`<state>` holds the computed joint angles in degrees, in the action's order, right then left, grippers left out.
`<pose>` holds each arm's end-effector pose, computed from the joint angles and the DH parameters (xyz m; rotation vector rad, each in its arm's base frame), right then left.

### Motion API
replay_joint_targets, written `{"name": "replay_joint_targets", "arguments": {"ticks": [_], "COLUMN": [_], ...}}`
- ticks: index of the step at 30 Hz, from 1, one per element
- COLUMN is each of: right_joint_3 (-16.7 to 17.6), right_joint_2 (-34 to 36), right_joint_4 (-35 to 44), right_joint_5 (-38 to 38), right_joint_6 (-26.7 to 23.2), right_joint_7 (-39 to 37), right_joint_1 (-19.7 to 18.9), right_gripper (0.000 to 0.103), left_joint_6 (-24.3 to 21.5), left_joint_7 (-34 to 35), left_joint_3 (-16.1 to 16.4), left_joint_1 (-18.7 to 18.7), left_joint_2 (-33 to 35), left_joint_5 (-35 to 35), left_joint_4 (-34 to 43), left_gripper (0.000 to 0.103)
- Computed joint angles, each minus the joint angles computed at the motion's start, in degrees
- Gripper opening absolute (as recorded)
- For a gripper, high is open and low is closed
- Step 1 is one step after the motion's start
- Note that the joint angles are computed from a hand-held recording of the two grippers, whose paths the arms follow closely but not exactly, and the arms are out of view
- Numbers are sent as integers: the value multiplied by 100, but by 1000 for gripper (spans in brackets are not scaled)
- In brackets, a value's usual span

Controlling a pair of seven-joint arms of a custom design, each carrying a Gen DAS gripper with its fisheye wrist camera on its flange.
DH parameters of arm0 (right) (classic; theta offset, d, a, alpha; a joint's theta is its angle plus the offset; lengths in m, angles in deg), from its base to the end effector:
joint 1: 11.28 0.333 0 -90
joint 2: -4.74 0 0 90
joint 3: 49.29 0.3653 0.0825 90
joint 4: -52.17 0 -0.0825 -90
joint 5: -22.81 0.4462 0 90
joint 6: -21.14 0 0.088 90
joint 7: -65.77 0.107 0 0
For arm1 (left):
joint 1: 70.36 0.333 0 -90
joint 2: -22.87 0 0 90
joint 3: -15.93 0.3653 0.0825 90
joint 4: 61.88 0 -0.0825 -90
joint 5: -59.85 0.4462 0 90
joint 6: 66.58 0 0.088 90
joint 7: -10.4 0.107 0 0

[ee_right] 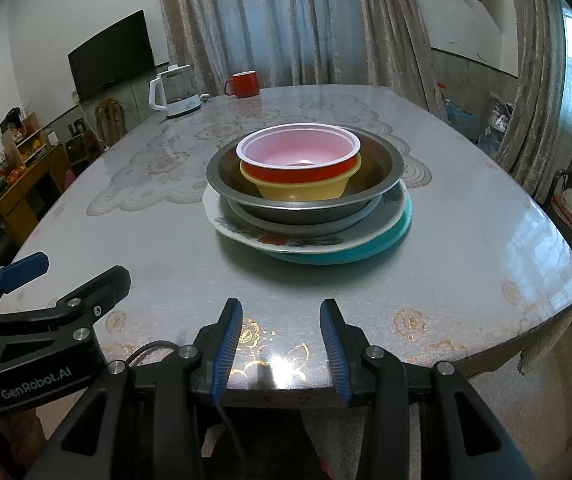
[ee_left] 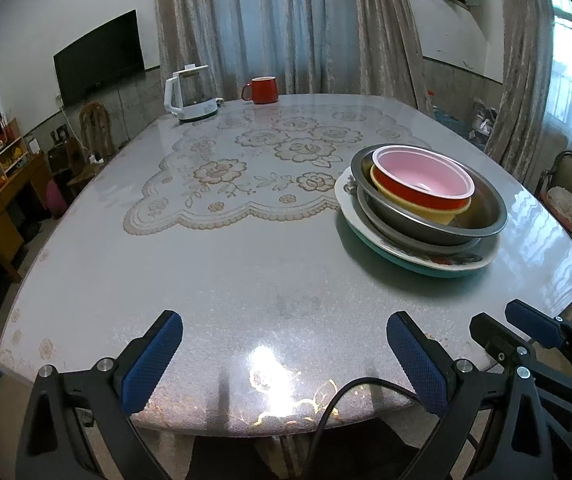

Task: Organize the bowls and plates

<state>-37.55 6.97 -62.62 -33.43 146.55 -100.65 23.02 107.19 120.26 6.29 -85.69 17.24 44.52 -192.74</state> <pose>0.4679 0.4399 0.4872 -1.3039 2.1117 -0.8526 0.5473 -0.2353 0.5070 -1.2393 2.1776 -0.9387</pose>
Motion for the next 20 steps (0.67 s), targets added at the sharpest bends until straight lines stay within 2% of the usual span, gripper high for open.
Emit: {"name": "replay_joint_targets", "arguments": {"ticks": [20], "right_joint_3": [-69], "right_joint_2": [-7], "right_joint_4": [-102], "right_joint_5": [40], "right_joint_6": [269], "right_joint_7": [26], "right_joint_1": [-93], "right_gripper": [40], "left_joint_6": [-86], "left_joint_7": [-380], "left_joint_3": [-137], "left_joint_1": [122], "left_joint_2": [216], "left_joint_5": [550], "left_joint_4": [203], "left_gripper": [99]}}
